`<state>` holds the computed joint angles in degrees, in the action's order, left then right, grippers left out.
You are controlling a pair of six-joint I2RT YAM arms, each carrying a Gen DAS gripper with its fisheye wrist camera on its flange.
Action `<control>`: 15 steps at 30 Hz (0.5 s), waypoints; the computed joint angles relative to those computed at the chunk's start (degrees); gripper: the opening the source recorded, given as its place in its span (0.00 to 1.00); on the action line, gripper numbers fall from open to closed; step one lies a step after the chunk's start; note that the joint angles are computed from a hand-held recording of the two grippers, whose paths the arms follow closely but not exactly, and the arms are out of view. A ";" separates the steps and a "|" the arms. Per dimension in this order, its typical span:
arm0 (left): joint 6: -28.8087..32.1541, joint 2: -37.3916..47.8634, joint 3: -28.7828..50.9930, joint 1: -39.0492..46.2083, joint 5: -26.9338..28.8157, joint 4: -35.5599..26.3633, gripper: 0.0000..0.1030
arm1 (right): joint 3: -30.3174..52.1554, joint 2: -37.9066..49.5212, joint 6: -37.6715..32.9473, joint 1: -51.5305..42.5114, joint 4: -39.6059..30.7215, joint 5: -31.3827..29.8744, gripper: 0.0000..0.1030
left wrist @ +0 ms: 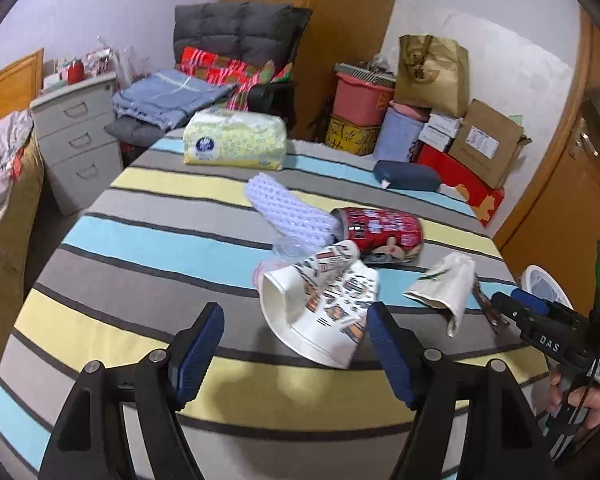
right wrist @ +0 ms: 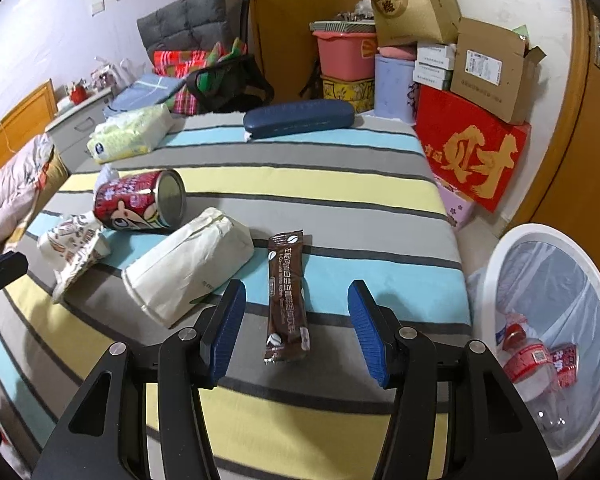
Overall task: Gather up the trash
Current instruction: 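Grasp the printed paper cup with the left tool while the right tool grasps the brown chocolate bar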
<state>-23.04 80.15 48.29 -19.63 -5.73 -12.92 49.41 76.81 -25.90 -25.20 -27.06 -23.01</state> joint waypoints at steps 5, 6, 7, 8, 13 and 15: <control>2.36 5.28 2.31 1.49 0.81 1.03 0.72 | 1.43 2.54 0.09 1.01 0.02 0.58 0.53; 2.31 6.27 2.69 1.96 1.67 1.30 0.72 | 1.53 2.89 0.30 1.41 0.25 1.01 0.53; 2.35 7.06 2.98 2.44 2.85 1.66 0.72 | 1.45 2.99 0.37 1.68 0.43 1.38 0.53; 2.37 7.69 3.20 2.82 3.65 1.90 0.72 | 1.75 3.50 0.47 2.06 0.59 1.65 0.53; 3.64 10.97 5.23 3.44 3.93 2.04 0.72 | 2.58 4.47 0.43 2.85 -0.13 2.08 0.53; 3.53 12.47 6.13 3.95 5.66 2.25 0.72 | 3.22 5.25 0.19 2.89 -0.69 1.75 0.53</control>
<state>-19.51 92.62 54.42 -15.68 -0.07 -10.67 52.63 82.06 -25.71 -22.31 -27.75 -21.25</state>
